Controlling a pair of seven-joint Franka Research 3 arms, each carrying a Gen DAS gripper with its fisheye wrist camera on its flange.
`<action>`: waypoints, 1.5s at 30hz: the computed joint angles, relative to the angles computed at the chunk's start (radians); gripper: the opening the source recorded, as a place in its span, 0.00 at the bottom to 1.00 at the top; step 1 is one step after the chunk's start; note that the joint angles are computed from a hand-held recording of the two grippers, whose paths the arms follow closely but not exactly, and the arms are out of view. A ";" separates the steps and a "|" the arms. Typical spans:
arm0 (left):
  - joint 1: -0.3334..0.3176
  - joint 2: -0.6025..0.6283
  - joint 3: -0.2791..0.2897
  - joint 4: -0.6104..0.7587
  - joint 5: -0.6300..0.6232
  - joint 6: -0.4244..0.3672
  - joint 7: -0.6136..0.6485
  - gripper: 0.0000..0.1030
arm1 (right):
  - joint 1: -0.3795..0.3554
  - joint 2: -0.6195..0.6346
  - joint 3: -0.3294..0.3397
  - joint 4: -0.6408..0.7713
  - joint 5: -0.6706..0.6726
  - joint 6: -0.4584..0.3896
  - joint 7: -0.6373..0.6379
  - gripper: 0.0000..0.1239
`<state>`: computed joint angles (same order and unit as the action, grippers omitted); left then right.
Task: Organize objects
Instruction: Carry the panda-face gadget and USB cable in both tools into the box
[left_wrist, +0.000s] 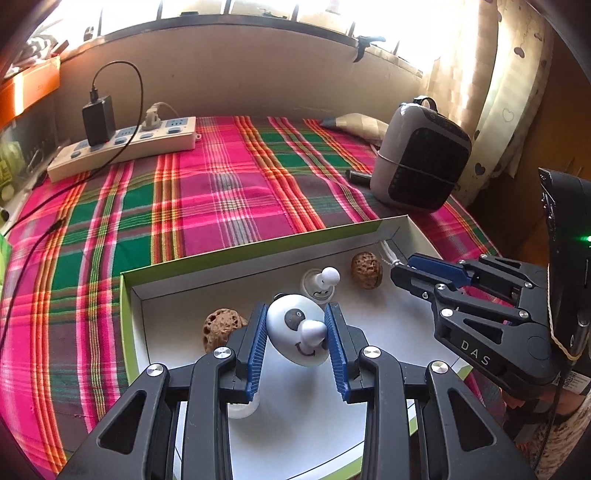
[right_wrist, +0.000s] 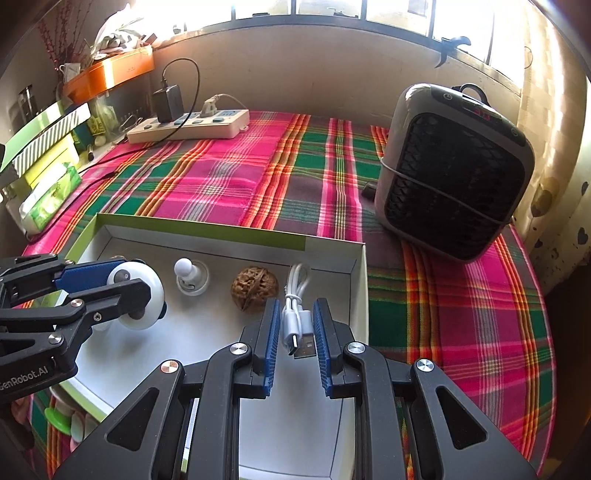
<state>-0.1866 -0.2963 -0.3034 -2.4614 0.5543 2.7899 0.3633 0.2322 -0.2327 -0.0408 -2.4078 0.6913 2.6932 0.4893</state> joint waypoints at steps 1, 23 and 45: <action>-0.002 0.004 0.004 0.001 -0.005 0.002 0.006 0.28 | -0.001 0.004 0.001 0.002 -0.003 0.000 0.002 0.16; -0.002 0.035 0.005 0.023 0.019 -0.022 -0.007 0.29 | -0.001 0.025 0.008 0.005 -0.012 0.010 0.000 0.16; -0.002 0.028 0.008 0.014 0.018 -0.032 -0.023 0.30 | 0.000 0.020 0.013 -0.006 -0.023 0.028 0.015 0.16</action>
